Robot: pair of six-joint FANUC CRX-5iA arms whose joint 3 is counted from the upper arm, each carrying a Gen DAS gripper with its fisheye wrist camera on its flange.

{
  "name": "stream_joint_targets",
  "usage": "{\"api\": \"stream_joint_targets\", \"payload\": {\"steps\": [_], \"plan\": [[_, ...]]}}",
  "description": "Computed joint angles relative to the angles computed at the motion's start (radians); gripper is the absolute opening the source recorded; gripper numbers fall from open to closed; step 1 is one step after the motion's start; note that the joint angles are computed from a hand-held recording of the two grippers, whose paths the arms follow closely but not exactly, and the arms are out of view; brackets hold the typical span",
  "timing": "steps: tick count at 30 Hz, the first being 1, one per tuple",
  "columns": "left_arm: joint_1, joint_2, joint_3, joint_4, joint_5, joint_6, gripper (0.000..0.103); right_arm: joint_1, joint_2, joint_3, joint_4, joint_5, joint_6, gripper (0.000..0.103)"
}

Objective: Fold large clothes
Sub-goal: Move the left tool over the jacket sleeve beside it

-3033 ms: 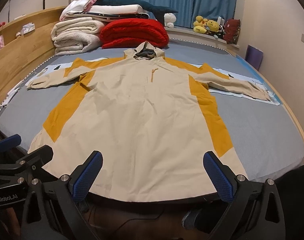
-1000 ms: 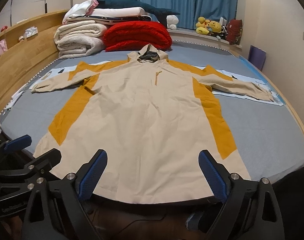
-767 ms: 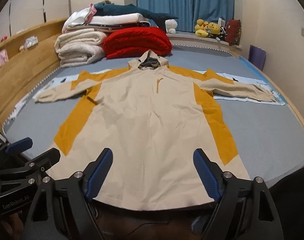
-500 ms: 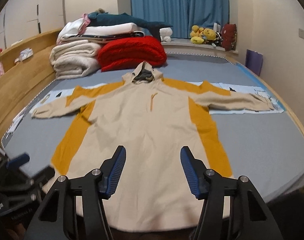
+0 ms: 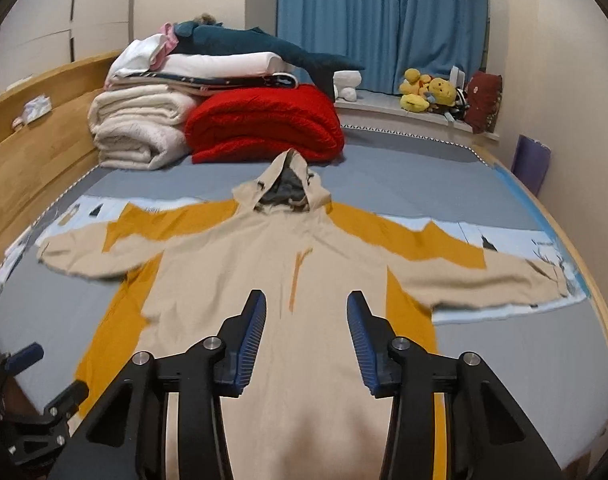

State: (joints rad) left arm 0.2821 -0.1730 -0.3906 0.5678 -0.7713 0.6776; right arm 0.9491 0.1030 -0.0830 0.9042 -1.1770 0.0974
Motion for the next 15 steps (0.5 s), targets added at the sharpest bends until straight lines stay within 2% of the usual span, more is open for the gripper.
{"api": "stream_joint_targets", "payload": {"steps": [2, 4, 7, 9, 11, 12, 15], "plan": [[-0.006, 0.072, 0.058, 0.019, 0.034, 0.010, 0.057, -0.046, 0.029, 0.037, 0.008, 0.039, 0.023, 0.040], [-0.008, 0.182, 0.172, -0.010, 0.060, 0.083, 0.038, -0.085, 0.060, 0.070, 0.027, 0.077, 0.043, 0.039], [0.000, 0.334, 0.351, -0.098, 0.046, 0.210, 0.028, -0.143, 0.122, 0.130, 0.047, 0.136, 0.100, 0.039], [0.013, 0.445, 0.481, -0.150, 0.035, 0.300, 0.026, -0.164, 0.150, 0.145, 0.056, 0.169, 0.120, 0.035], [0.023, 0.534, 0.590, -0.227, 0.045, 0.398, 0.026, -0.179, 0.161, 0.129, 0.061, 0.208, 0.121, 0.012], [0.029, 0.581, 0.653, -0.279, 0.040, 0.461, 0.026, -0.182, 0.171, 0.126, 0.058, 0.209, 0.116, 0.009], [0.061, 0.695, 0.777, -0.323, 0.021, 0.555, 0.026, -0.197, 0.203, 0.160, -0.048, 0.220, 0.156, 0.007]]}}
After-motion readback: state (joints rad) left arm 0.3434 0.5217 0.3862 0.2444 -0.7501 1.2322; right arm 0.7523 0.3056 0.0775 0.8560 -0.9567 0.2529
